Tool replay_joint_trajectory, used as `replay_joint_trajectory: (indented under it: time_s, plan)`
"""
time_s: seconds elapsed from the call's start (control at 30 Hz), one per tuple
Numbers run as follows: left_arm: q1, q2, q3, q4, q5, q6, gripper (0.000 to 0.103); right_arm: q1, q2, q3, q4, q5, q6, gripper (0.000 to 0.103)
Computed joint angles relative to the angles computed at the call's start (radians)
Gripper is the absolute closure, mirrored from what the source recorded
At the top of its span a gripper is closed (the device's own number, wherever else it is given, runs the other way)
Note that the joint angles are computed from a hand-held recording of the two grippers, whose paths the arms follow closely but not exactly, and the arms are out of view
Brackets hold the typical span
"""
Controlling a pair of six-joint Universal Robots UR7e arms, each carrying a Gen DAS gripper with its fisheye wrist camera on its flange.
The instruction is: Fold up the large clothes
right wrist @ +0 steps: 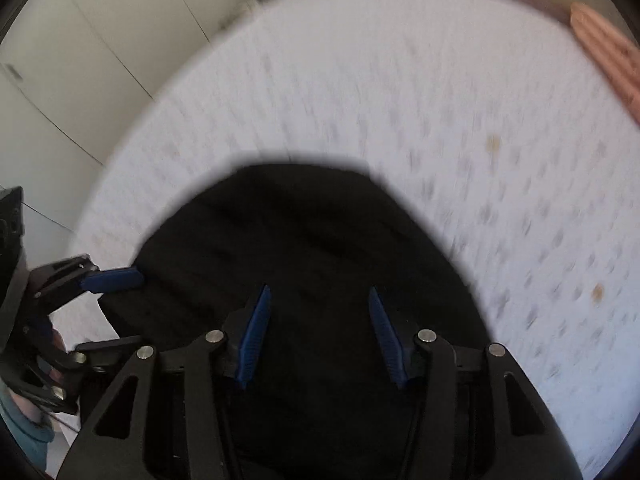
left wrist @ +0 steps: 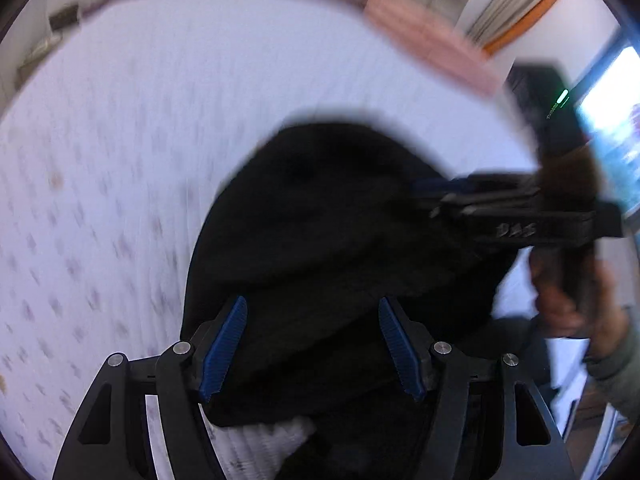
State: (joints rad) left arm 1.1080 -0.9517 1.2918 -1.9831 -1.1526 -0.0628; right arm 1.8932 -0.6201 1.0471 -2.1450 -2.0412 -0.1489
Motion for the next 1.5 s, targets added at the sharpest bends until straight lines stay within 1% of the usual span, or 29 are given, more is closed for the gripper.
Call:
replay_joint_trajectory:
  time_s: [0.03,0.07,0.13,0.2,0.3,0.37,0.43,0.47,0.5,0.57,0.67,0.7,0.73,0.83,0.87,0.9,0.97,1.0,1.03,1.07,1.1,1.13,1.2,1.27,1.33,1.37,1.43,1.47,1.5]
  plan:
    - [0.008,0.008,0.012,0.011,0.005,-0.009,0.034,-0.006,0.011,0.007,0.017,-0.021,0.022,0.049]
    - [0.007,0.006,0.034,-0.007,0.019,-0.005,0.034,-0.014,0.01,0.039,-0.007,-0.032,0.03,0.049]
    - [-0.014,-0.006,0.091,-0.074,0.081,0.024,0.033,-0.012,-0.005,0.105,-0.117,-0.048,0.006,0.049]
    - [-0.026,-0.003,0.093,-0.066,0.11,0.027,0.033,-0.011,-0.008,0.127,-0.152,-0.063,0.01,0.05]
    - [-0.034,-0.024,0.087,-0.064,0.083,0.02,0.033,-0.011,-0.024,0.109,-0.105,-0.012,0.045,0.05]
    - [-0.037,-0.062,0.1,-0.114,0.035,0.028,0.032,-0.019,-0.079,0.136,-0.098,0.066,0.042,0.049]
    - [-0.038,-0.091,0.109,-0.163,-0.006,0.022,0.032,-0.023,-0.144,0.189,-0.137,0.106,0.022,0.041]
    - [-0.039,-0.11,0.115,-0.194,-0.029,0.015,0.032,-0.023,-0.18,0.222,-0.172,0.104,0.01,0.031]
    - [-0.042,-0.118,0.116,-0.208,-0.031,0.011,0.032,-0.025,-0.211,0.25,-0.202,0.092,0.005,0.024]
    - [-0.047,-0.123,0.112,-0.239,0.006,0.0,0.032,-0.04,-0.253,0.278,-0.213,0.094,0.016,0.023]
    - [-0.032,-0.066,0.041,-0.185,0.082,-0.06,0.032,-0.078,-0.267,0.27,-0.165,0.077,0.062,0.023]
    - [-0.016,-0.034,-0.001,-0.139,0.083,-0.089,0.032,-0.097,-0.263,0.259,-0.129,0.087,0.088,0.023]
    - [0.003,-0.001,-0.047,-0.098,0.058,-0.102,0.032,-0.112,-0.27,0.265,-0.106,0.117,0.104,0.023]
    - [0.061,0.073,-0.144,0.03,-0.064,-0.142,0.033,-0.182,-0.271,0.282,-0.045,0.261,0.151,0.023]
    - [0.079,0.091,-0.162,0.048,-0.094,-0.144,0.033,-0.204,-0.27,0.297,-0.041,0.32,0.164,0.027]
    - [0.092,0.109,-0.168,0.04,-0.107,-0.138,0.033,-0.22,-0.269,0.311,-0.043,0.374,0.165,0.034]
    - [0.087,0.115,-0.146,-0.005,-0.083,-0.11,0.037,-0.227,-0.268,0.332,-0.055,0.421,0.144,0.054]
    - [0.078,0.113,-0.13,-0.035,-0.067,-0.081,0.049,-0.214,-0.263,0.342,-0.073,0.395,0.126,0.057]
    - [0.073,0.11,-0.115,-0.07,-0.057,-0.061,0.056,-0.197,-0.264,0.352,-0.099,0.353,0.114,0.06]
    - [0.066,0.113,-0.11,-0.097,-0.051,-0.055,0.071,-0.181,-0.271,0.368,-0.136,0.32,0.091,0.073]
    - [0.061,0.114,-0.114,-0.111,-0.057,-0.049,0.079,-0.167,-0.287,0.387,-0.169,0.304,0.073,0.08]
    - [0.053,0.11,-0.11,-0.135,-0.065,-0.038,0.082,-0.158,-0.306,0.416,-0.213,0.294,0.062,0.083]
    - [0.034,0.104,-0.101,-0.203,-0.079,0.012,0.083,-0.139,-0.355,0.469,-0.312,0.299,0.02,0.086]
    - [0.014,0.101,-0.087,-0.248,-0.064,0.063,0.082,-0.119,-0.387,0.508,-0.368,0.271,-0.024,0.086]
    - [0.011,0.125,-0.111,-0.206,-0.029,0.067,0.082,-0.113,-0.383,0.521,-0.38,0.23,-0.042,0.086]
    - [0.018,0.154,-0.139,-0.144,0.004,0.058,0.081,-0.121,-0.37,0.519,-0.365,0.215,-0.03,0.086]
    - [0.033,0.19,-0.176,-0.06,0.029,0.027,0.076,-0.141,-0.336,0.503,-0.328,0.197,0.011,0.085]
    - [0.041,0.192,-0.174,-0.069,0.012,0.027,0.075,-0.155,-0.318,0.491,-0.304,0.197,0.038,0.084]
    - [0.043,0.188,-0.169,-0.082,0.001,0.032,0.075,-0.178,-0.305,0.485,-0.281,0.225,0.072,0.084]
